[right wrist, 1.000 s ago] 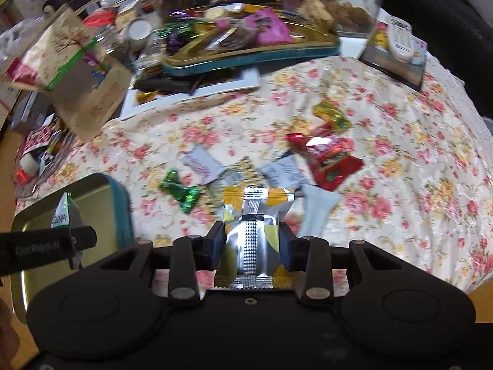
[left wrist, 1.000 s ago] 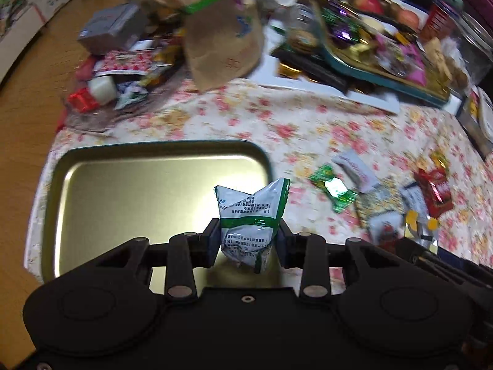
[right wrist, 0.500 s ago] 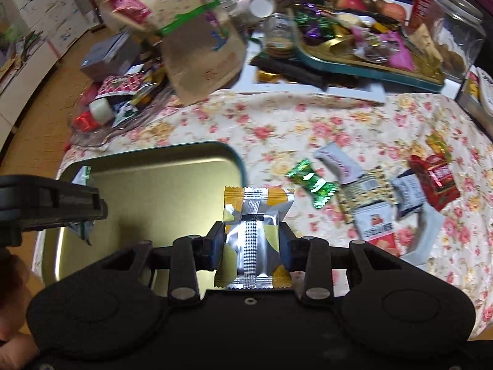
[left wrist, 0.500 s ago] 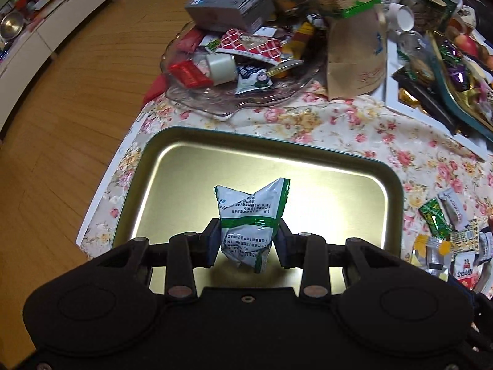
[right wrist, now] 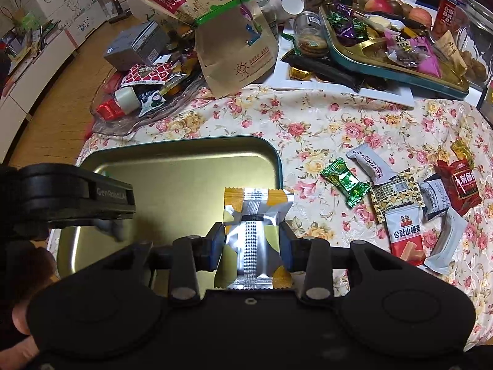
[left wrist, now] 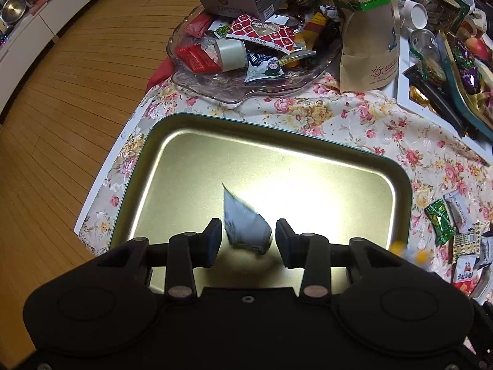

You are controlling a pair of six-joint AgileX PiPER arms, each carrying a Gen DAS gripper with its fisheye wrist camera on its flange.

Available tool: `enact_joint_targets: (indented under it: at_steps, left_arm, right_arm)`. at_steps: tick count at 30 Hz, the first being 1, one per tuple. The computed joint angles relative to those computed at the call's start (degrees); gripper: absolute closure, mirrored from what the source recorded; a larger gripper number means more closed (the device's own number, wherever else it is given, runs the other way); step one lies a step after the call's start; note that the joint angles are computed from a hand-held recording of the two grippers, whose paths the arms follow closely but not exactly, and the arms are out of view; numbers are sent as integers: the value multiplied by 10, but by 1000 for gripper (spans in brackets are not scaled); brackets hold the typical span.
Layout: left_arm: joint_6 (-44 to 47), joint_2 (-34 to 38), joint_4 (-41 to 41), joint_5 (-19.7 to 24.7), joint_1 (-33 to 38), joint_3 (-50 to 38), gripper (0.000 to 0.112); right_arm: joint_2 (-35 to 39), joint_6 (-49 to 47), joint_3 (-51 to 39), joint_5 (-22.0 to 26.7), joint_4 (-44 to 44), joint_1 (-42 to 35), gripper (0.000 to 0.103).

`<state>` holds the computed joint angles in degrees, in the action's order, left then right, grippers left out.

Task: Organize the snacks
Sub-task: 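Carry both held packets over the gold tray, then open the left tool to drop the white-and-green packet in the tray while the right tool releases the silver packet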

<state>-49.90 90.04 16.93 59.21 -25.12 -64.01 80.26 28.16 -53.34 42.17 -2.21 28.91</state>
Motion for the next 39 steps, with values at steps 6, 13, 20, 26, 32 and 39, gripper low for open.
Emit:
enact_joint_targets:
  at_steps: [6,13,20,26,32,39]
  left_arm:
    - [-12,3,8,9,-3,-3,64]
    - [-3,11,1,16,0,-6,64]
    - [8,17,-4,20,-6,-11,64]
    - [4,23,3,29,-16,-18,64]
    - [3,24,6,32,-26,-21,64]
    - [3,30,9,37,-44,-35,64]
  right_arm:
    - [-10,-24,2,-10,13,8,59]
    - [0,-12,-1,1,5,6,59]
    - [6,-2,-2,7,-4,4,59]
    - [10,-2,-3,12,-5,3,59]
    - [7,-4,-2,15,-11,-1,59]
    - [-1,-5,7,20,-19,-22,58]
